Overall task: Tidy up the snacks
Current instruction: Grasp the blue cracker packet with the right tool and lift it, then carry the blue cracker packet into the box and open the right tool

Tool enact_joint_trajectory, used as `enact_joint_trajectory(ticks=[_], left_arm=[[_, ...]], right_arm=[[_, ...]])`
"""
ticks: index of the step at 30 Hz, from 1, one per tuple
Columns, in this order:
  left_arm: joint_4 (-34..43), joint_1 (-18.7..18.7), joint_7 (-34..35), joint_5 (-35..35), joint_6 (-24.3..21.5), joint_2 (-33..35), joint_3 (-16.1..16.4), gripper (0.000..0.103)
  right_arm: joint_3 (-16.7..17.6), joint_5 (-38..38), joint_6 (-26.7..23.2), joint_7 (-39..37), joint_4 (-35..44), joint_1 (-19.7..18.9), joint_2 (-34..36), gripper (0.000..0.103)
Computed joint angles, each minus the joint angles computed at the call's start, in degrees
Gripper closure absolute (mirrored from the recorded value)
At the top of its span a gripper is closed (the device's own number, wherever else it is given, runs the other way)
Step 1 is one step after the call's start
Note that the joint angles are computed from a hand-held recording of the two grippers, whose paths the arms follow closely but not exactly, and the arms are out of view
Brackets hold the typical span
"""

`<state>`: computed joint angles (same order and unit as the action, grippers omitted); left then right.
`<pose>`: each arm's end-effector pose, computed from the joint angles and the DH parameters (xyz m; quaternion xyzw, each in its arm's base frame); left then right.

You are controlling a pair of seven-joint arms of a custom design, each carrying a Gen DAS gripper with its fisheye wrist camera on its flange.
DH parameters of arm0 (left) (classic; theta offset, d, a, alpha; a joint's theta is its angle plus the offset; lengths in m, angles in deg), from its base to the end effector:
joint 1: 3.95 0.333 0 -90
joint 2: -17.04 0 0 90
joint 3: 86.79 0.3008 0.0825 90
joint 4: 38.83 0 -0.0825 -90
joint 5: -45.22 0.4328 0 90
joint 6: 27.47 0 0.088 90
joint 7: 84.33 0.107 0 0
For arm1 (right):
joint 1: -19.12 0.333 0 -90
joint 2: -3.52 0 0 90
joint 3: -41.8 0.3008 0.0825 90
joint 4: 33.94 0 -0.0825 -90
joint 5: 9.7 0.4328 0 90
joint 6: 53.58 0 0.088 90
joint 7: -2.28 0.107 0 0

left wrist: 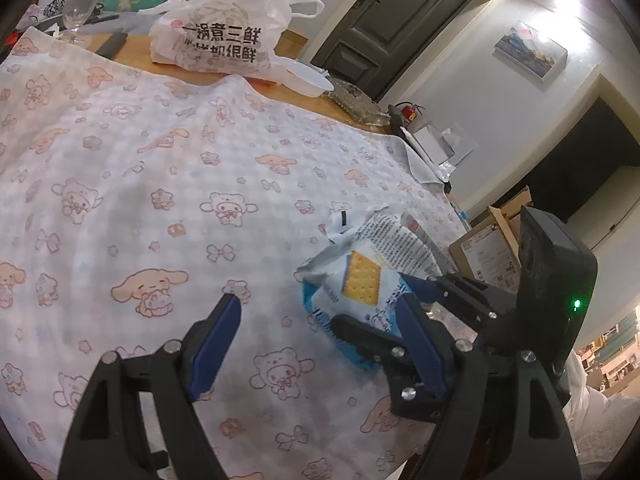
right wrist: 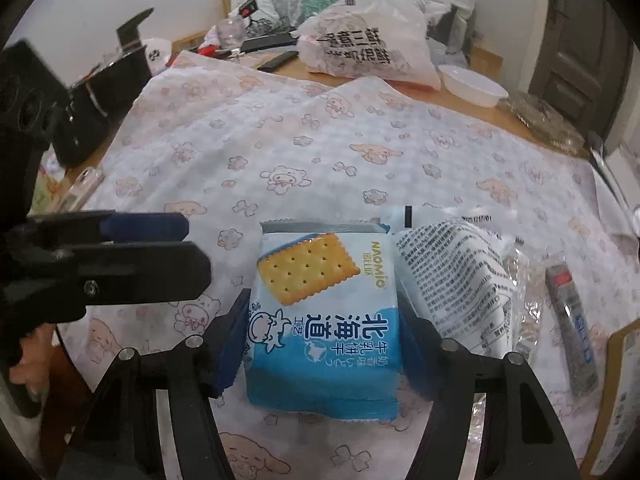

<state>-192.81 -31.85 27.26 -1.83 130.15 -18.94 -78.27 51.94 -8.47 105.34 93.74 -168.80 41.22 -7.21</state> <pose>0.4266 -0.1206 0.4514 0.6257 -0.6546 0.4242 0.0044 0.4761 0.3009 0.4301 -0.8275 0.4760 -0.1487 0.2580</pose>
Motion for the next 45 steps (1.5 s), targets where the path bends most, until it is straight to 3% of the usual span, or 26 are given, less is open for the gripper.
enact_joint_trajectory(ticks=[6,10,12,14,18,23,29,35,40,45], left_arm=[[0.9,-1.6,1.5,-2.2,-0.2,0.5,0.5,0.027],[1.6,-4.7,6.2,-7.9,0.5,-1.1,1.7,0.028],[2.1,-5.7,8.1,-9.8,1.1,-1.9,1.2,0.033],[2.6,-6.9,9.8,-11.6,1.1,-2.9,1.0,0.051],[4.2,-5.3,5.6,-7.2,3.1,-3.0,-4.8,0.051],[8.9,-7.1,-1.0,0.3,4.2,0.0,-8.0,0.052],[20.1,-8.4,-8.5,10.6,4.2,9.5,-12.6,0.051],[36.5,-7.3,-10.5,16.9,0.8,24.3,-18.3,0.051],[48.9,-4.1,-15.2,26.0,-3.0,36.3,-24.7,0.052],[55.1,-1.7,-19.8,32.2,-5.2,42.9,-28.2,0.052]], right_arm=[[-2.8,11.4,2.6,-9.9,-2.8,3.8,-3.7,0.041],[-6.4,23.1,4.3,-20.7,-5.1,8.7,-8.3,0.041],[-6.6,25.7,5.7,-23.7,-6.6,9.5,-10.9,0.041],[-6.7,27.2,6.6,-25.0,-8.3,9.7,-13.9,0.041],[-9.3,31.0,6.8,-28.2,-10.9,11.1,-18.9,0.041],[-11.6,32.8,7.2,-30.9,-15.8,10.2,-27.5,0.041],[-16.5,32.8,6.1,-34.4,-21.7,6.9,-39.3,0.041],[-21.3,31.7,2.4,-37.1,-25.3,-1.6,-47.9,0.041],[-24.2,31.3,-0.7,-39.2,-25.9,-8.1,-48.6,0.041],[-24.1,30.7,-1.6,-40.8,-25.7,-13.0,-45.5,0.041]])
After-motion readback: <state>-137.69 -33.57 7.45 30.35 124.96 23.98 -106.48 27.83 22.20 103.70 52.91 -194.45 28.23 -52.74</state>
